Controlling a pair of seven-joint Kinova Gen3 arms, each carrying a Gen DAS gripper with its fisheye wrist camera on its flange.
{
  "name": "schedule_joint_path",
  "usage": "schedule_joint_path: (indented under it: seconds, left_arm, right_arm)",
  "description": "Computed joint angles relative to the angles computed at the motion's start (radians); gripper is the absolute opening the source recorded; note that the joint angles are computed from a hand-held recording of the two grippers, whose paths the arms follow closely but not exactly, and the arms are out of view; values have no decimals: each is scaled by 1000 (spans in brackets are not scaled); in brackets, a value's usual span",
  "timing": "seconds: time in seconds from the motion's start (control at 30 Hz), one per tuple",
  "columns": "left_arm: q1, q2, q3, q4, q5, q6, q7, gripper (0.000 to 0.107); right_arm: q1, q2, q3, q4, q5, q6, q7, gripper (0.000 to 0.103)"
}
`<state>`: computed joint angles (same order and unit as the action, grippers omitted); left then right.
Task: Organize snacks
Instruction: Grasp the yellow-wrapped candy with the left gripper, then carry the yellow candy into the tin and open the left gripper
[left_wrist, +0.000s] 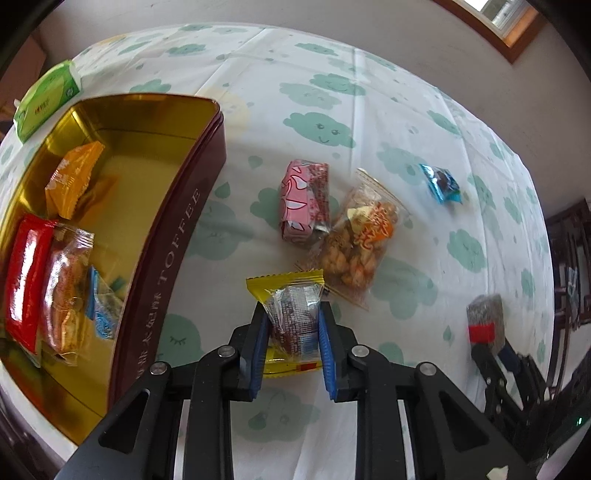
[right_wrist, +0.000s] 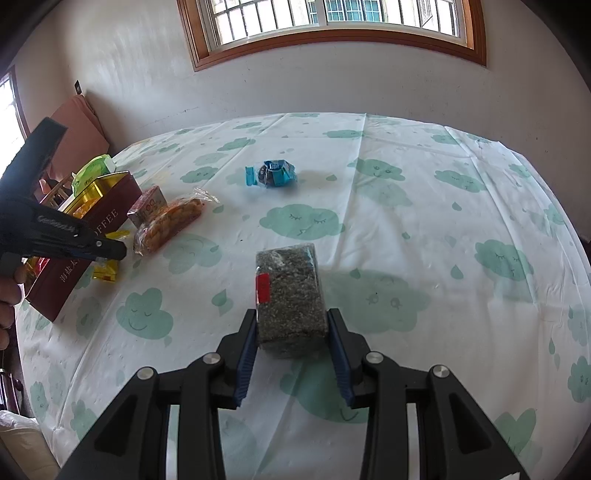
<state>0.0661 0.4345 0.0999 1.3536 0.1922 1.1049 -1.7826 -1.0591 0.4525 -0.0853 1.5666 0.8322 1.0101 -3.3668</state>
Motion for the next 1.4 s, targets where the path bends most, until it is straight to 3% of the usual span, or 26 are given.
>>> schedule_joint_path:
  seconds: [0.4,0.6,0.83,1.07,1.27,1.4]
  left_arm:
    - [-98,-115,18,33,120,20,-252,22]
    - [-129,-144,0,25,154,-61,-382,22]
    - [-129,-50,-15,-93,80,-86,-431,22]
    - [-132,122,-22,-307,10,49,-376,22]
    - [-138,178,-13,-360,-7,80,-374,22]
    - [-123,184,-19,-335,-36,53,-388,23]
  right_arm:
    - [-6,21,4,-37,-18,38,38,37]
    - [-10,28,6,-50,-25,54,53,37]
    - [-12,31,9,-54,-28,57,59,37]
    - [-14,39,10,-67,-33,72,72,37]
    - [-17,45,13,-79,-39,83,85,37]
    - [-17,44,14,-75,-38,77,79,37]
